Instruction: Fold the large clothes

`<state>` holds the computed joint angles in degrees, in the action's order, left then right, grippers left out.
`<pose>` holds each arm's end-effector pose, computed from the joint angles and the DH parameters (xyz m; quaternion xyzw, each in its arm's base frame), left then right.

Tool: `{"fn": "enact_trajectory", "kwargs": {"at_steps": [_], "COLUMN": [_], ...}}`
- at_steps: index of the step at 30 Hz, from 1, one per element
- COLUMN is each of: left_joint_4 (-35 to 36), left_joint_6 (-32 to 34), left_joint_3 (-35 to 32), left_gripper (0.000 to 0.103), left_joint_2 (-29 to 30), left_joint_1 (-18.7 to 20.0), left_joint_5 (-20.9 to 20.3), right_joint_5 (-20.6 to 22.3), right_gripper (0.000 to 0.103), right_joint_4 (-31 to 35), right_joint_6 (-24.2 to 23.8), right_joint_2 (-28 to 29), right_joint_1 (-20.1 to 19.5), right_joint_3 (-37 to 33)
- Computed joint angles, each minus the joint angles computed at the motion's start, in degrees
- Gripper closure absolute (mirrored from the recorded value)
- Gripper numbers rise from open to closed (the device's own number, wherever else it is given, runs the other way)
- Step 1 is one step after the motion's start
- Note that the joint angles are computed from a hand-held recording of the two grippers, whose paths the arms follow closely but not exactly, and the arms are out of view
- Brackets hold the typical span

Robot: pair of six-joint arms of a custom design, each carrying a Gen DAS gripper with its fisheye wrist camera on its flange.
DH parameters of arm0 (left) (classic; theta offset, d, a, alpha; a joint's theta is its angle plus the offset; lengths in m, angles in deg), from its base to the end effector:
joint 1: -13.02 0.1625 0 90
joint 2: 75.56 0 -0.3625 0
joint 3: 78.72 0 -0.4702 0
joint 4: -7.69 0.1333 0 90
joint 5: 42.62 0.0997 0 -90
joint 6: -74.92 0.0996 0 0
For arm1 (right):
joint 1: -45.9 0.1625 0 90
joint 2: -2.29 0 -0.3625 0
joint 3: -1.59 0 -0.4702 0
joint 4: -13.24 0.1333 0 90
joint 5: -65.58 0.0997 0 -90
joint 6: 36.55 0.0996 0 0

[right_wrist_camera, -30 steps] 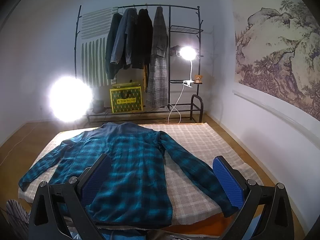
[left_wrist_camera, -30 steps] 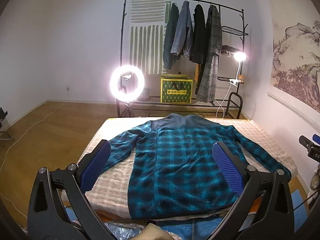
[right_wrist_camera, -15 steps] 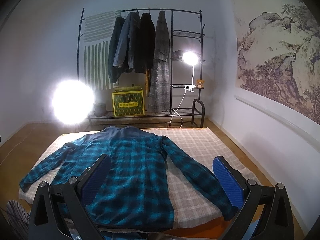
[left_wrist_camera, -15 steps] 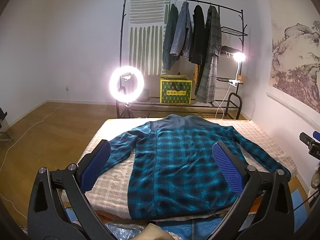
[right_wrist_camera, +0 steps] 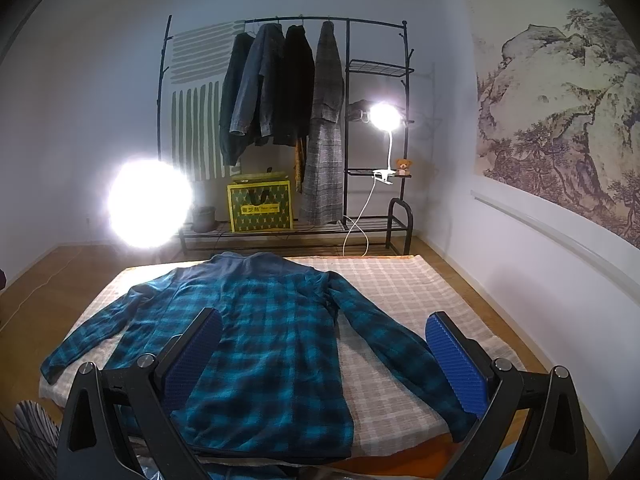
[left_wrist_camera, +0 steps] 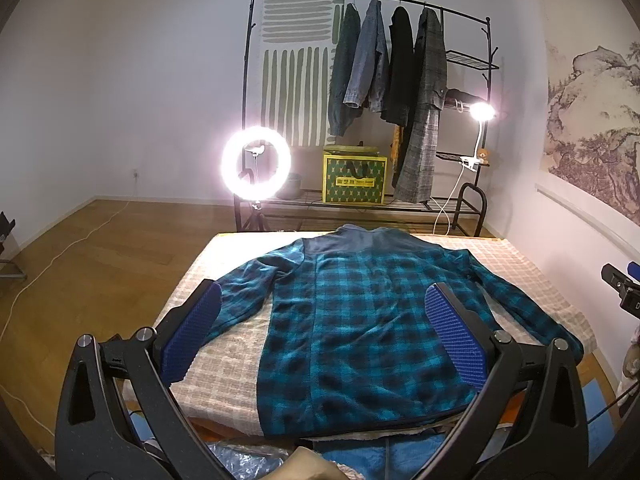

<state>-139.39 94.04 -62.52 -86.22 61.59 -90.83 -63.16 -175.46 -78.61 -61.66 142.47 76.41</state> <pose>-0.4752 -0.8402 0.2160 0.2902 0.8048 -0.4606 0.2365 0.1509 -0.6896 0.4962 0.0702 -0.7140 0.5504 0.4270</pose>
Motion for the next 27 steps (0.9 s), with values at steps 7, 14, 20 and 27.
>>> {"fn": "enact_trajectory", "kwargs": {"at_steps": [7,14,20,27], "left_joint_4": [-0.76,-1.01,-2.61,-2.74], "left_joint_6": [-0.11,-0.1,-0.44,-0.31], "left_joint_3": [1.56,1.94,5.96,6.0], "left_gripper": [0.0,0.0,0.0,0.0], "left_joint_2": [-0.74,-0.93,-3.14,-3.11], "left_joint_1": [0.19,0.29,0.45,0.6], "left_joint_5": [-0.16,-0.12,0.01,-0.03], "right_joint_5": [0.0,-0.03,-0.06,-0.2], "right_gripper": [0.0,0.0,0.0,0.0], "right_joint_4": [-0.1,-0.37,-0.36,-0.46], "right_joint_6": [-0.2,-0.4,-0.52,-0.64], "right_joint_2": [-0.03,0.39,0.98,1.33], "right_joint_1": [0.0,-0.03,0.09,0.15], "right_joint_3": [0.01,-0.32,-0.9,-1.16]}}
